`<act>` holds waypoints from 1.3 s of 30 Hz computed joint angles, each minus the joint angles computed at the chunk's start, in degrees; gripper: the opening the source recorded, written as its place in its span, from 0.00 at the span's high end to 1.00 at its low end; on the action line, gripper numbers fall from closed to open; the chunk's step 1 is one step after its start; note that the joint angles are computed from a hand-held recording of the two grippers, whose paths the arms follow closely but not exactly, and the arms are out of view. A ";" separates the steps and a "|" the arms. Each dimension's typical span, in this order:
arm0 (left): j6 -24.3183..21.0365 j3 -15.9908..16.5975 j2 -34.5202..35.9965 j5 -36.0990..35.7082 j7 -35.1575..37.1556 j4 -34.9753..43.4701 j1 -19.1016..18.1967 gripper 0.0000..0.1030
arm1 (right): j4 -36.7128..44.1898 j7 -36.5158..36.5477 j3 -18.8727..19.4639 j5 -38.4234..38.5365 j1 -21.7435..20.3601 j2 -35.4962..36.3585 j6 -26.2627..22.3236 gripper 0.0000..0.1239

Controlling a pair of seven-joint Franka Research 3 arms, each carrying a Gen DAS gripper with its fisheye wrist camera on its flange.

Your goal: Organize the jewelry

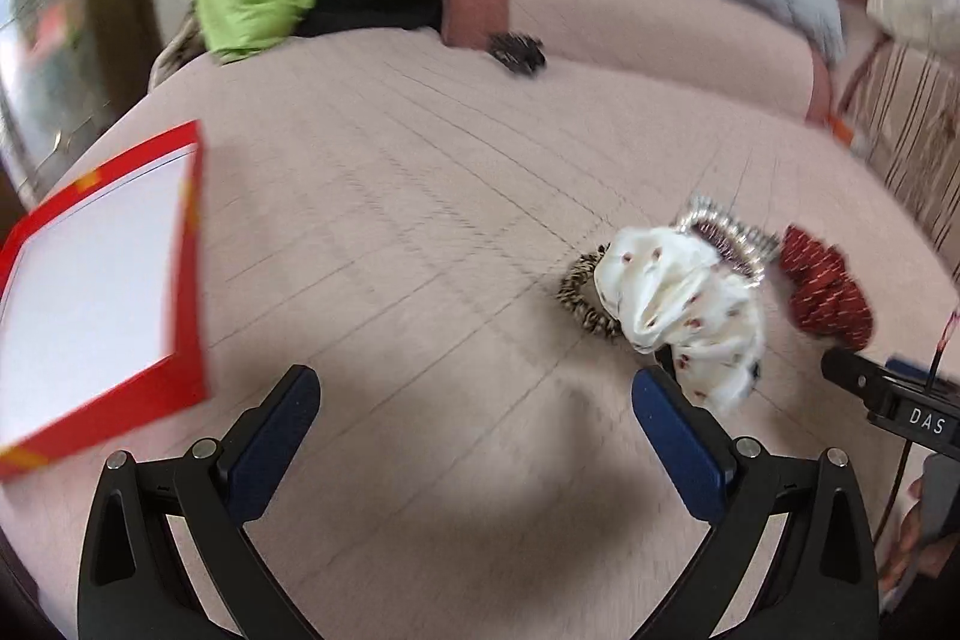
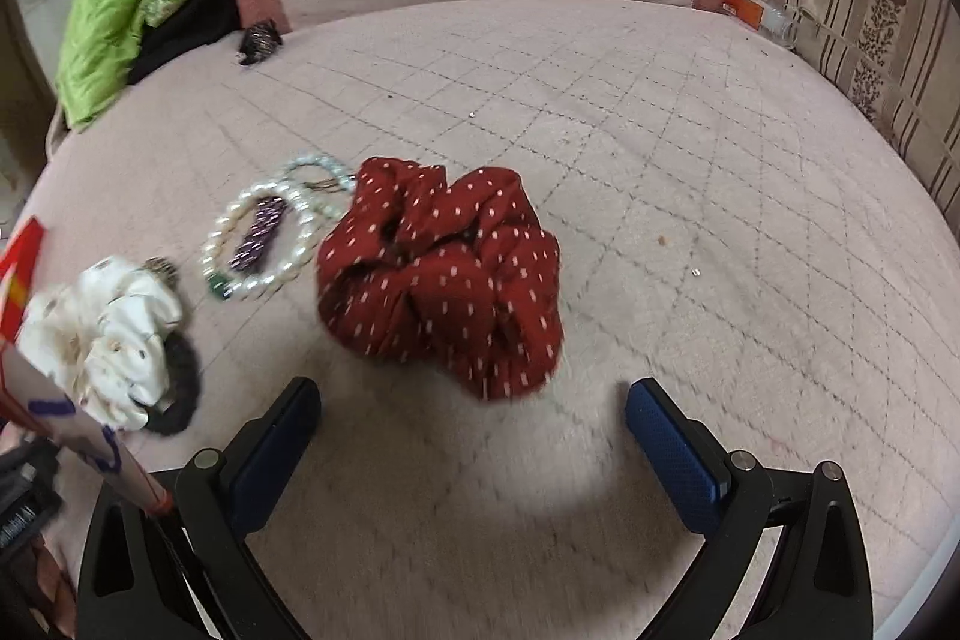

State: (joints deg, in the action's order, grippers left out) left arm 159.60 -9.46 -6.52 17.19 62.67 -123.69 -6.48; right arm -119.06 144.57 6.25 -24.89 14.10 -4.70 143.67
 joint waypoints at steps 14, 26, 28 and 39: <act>3.44 1.67 -17.52 -0.26 1.12 -16.41 0.43 0.00 | -18.51 2.59 9.99 -4.13 -5.94 -19.88 19.99 0.17; 2.76 0.23 -17.61 2.05 -0.74 -16.37 1.83 0.00 | -20.79 1.95 15.41 2.91 -11.49 -24.39 16.93 0.17; 2.47 0.24 -17.41 2.02 -0.87 -16.18 1.83 0.00 | -20.12 0.83 15.83 3.16 -11.56 -23.82 16.15 0.17; 1.83 -0.12 -16.68 3.13 -0.98 -15.69 1.91 0.00 | -18.94 -2.87 15.13 4.51 -9.80 -22.16 14.64 0.17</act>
State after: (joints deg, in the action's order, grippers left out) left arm 161.43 -9.58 -23.20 20.32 61.69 -139.38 -4.57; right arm -138.00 141.70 21.38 -20.38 4.31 -26.86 158.30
